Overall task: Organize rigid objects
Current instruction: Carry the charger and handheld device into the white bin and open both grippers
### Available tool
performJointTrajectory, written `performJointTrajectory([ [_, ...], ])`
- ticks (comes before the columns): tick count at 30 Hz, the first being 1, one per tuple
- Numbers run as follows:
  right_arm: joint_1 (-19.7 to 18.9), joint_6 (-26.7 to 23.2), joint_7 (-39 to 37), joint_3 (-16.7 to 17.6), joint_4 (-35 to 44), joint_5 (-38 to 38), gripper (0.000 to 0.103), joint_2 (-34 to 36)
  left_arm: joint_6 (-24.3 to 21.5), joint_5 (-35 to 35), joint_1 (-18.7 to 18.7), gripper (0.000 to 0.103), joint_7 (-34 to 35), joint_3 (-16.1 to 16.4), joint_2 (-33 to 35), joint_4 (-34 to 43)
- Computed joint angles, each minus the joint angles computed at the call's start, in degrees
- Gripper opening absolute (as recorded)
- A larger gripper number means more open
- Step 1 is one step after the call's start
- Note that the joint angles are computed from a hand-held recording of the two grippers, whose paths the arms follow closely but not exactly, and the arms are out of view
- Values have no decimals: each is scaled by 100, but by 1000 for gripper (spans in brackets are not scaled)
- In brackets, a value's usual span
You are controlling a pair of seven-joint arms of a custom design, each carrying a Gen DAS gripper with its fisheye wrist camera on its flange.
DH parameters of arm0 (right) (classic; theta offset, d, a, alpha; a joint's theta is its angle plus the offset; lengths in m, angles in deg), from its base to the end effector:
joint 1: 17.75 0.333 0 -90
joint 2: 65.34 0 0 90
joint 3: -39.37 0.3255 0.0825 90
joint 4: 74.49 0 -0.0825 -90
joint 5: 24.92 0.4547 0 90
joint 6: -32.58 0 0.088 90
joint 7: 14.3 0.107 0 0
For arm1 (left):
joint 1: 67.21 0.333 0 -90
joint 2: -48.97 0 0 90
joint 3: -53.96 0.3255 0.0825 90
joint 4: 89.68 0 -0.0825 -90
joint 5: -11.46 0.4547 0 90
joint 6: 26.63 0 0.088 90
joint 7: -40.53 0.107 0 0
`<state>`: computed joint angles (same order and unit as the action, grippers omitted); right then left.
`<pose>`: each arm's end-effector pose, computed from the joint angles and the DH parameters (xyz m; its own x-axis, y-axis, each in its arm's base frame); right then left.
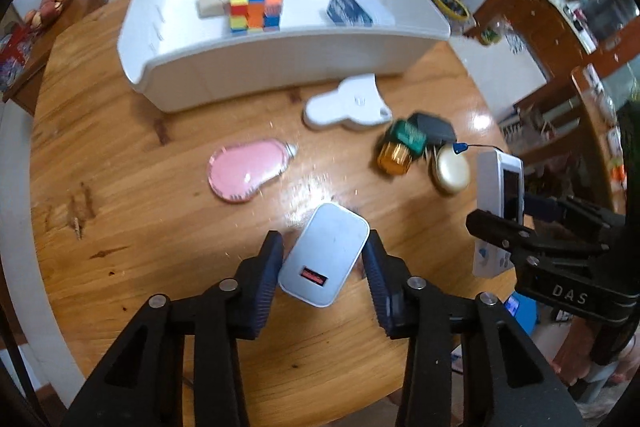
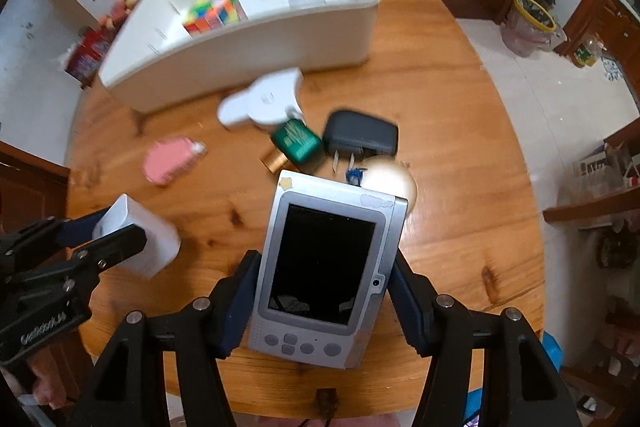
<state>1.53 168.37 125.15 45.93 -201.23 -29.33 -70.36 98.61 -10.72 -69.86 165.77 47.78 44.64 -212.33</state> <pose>0.5359 0.2592 0.4129 -0.3380 -0.9316 -0.1335 -0.9082 0.3601 -0.2134 0.5894 -0.1061 0.4271 -0.5452 -0.8098 0.2166 -0.8322 0.4918 -0.2562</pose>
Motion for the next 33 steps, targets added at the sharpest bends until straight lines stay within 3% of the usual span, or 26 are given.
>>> performJointTrajectory([
  [1,-5,33,-46,-15,-95,32,62,-131,-5,-62,-2,33,-27,2,4,43],
  [5,-88,193,-277,-76,-137,6,62,-289,-269,-219,154,31,124,129,143,425],
  [7,-135,211,-377,-82,-129,-43,62,-363,-175,-190,156,30,88,77,214,494],
  [18,-200,266,-631,-72,292,-100,62,-127,-415,-266,265,30,57,83,249,813],
  [28,-319,341,-789,-211,1380,-499,62,519,-97,-411,340,30,-257,-14,956,2099],
  [33,-377,354,-938,-330,2110,-424,62,1048,123,-18,351,30,-805,-109,1626,2959],
])
